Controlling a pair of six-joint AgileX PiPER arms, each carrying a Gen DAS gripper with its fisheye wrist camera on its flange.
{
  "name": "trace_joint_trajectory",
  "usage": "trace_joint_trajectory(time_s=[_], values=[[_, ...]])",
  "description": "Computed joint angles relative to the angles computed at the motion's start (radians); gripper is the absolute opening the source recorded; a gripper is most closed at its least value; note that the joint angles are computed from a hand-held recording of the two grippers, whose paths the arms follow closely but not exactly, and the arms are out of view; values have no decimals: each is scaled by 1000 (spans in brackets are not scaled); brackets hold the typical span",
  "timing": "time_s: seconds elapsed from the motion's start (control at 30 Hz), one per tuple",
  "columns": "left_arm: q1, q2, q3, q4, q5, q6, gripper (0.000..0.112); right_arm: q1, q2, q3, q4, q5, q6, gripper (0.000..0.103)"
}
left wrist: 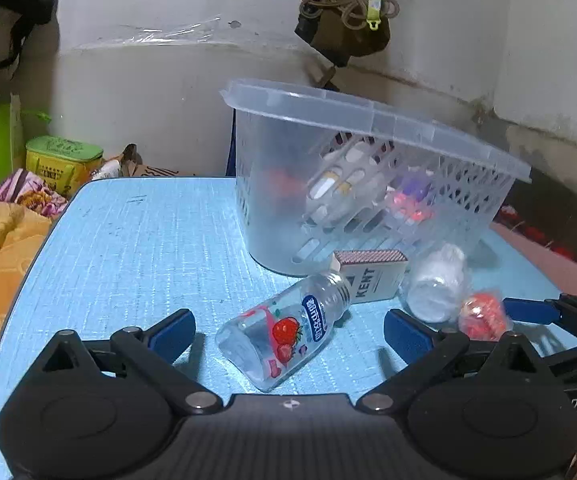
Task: Organize objects
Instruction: 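Grasp the red candy bag with the right tool while the left tool grasps the water bottle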
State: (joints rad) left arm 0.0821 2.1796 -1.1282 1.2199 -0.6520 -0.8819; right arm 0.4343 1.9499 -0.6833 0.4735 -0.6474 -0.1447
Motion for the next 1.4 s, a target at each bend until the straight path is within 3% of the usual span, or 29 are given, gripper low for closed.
trace_joint_trajectory(time_s=[0.27, 0.37, 0.43, 0.5, 0.6, 0.7, 0.9, 1.07, 1.4], values=[[-17, -7, 56, -89, -5, 132, 99, 29, 27, 22, 11, -62, -9, 85], [-21, -12, 72, -116, -5, 172, 96, 49, 42, 28, 51, -102, -58, 77], [-43, -24, 104, -222, 23, 282, 77, 44, 49, 34, 29, -121, -53, 76], [-68, -33, 127, -325, 49, 398, 68, 35, 49, 48, 9, -137, -36, 67], [-60, -34, 152, -337, 10, 453, 62, 16, 37, 72, -35, -148, -28, 51], [-41, -35, 156, -254, -32, 412, 60, -3, 23, 85, -57, -139, -28, 49], [-58, -62, 238, -325, -112, 557, 58, -49, -22, 124, -116, -138, 2, 46], [-60, -72, 231, -298, -100, 511, 41, -84, -56, 152, -163, -149, 33, 45], [-85, -44, 207, -323, -58, 517, 39, -132, -75, 148, -228, -115, 69, 45]])
